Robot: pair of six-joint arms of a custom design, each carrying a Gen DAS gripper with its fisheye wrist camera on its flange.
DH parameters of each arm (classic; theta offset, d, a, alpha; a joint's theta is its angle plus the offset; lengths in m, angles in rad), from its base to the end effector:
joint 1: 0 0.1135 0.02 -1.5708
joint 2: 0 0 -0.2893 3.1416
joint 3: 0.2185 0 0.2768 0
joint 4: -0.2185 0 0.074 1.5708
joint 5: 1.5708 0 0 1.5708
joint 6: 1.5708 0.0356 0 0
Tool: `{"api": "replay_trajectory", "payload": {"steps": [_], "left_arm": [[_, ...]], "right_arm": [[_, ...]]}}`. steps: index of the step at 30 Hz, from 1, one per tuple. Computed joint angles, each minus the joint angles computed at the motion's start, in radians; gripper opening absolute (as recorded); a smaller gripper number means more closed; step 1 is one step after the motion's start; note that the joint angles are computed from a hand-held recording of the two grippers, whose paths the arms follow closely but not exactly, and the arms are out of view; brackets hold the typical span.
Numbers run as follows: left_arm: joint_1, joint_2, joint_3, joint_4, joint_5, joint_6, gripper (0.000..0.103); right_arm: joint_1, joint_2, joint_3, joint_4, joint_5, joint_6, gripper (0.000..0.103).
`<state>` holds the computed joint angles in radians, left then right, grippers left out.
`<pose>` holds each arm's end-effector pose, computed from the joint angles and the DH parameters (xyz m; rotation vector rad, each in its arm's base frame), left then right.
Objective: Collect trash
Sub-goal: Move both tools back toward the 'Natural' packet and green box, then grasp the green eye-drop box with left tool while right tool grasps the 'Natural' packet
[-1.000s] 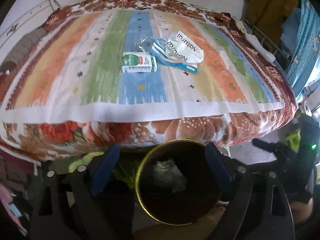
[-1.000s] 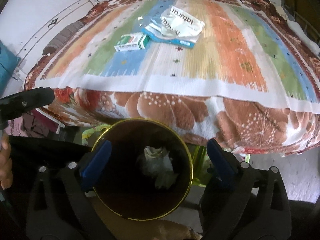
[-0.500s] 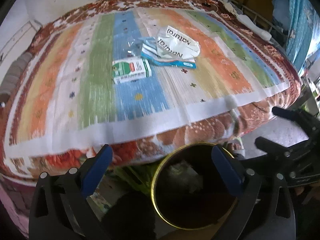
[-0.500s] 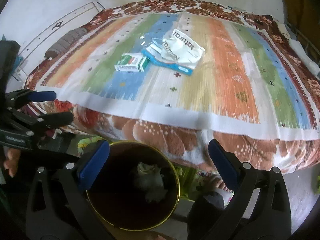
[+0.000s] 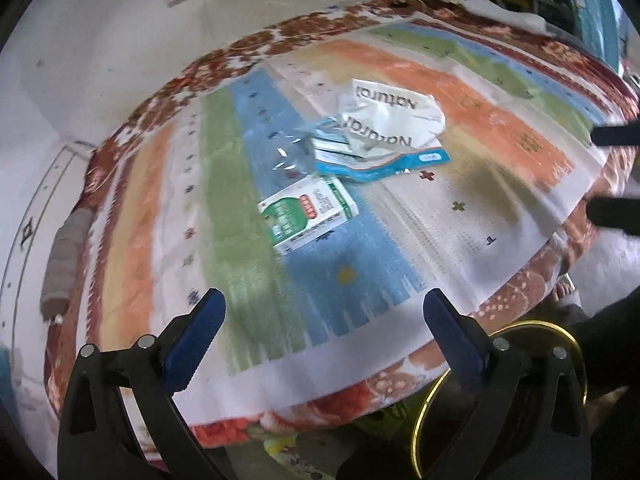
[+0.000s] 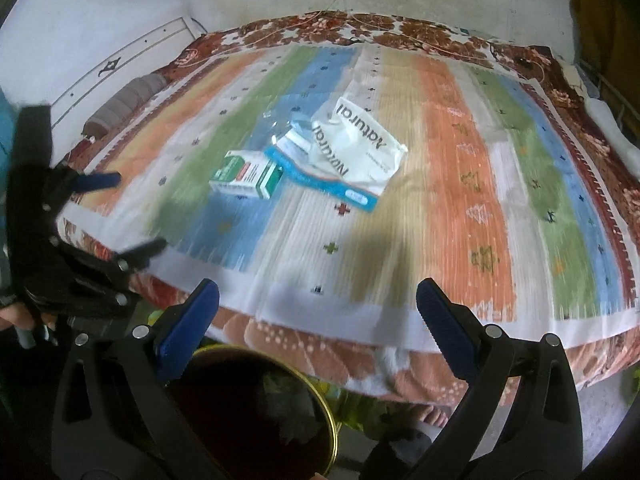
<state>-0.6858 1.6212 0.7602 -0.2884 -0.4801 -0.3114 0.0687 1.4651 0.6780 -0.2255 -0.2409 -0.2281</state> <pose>0.2421 -0.1769 0.1402 0.3414 2.5149 0.2856 0.2790 0.0277 0.1600 -0.4657 2.5153 0.2501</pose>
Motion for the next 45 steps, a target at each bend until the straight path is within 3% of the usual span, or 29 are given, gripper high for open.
{"api": "replay_trajectory", "payload": {"steps": [10,17,23,32,39,45], "left_arm": [[0.136,0.119,0.010,0.215,0.184,0.205,0.097],[0.239,0.182,0.053,0.278,0.334,0.305,0.097],[0.312,0.237,0.108,0.294,0.447,0.383,0.097],[0.410,0.335,0.226,0.227,0.607,0.530,0.097],[0.452,0.415,0.303,0.227,0.660,0.644,0.097],[0.491,0.480,0.380,0.184,0.713,0.649,0.097]], "right_arm": [[-0.033,0.185,0.145,0.027,-0.006,0.028,0.094],[-0.023,0.309,0.241,0.057,0.006,0.044,0.094],[-0.025,0.400,0.322,0.075,-0.007,0.057,0.093],[-0.034,0.531,0.441,0.058,-0.026,0.088,0.092],[-0.033,0.623,0.529,0.033,-0.029,0.083,0.086],[-0.036,0.705,0.632,-0.009,-0.056,0.083,0.073]]}}
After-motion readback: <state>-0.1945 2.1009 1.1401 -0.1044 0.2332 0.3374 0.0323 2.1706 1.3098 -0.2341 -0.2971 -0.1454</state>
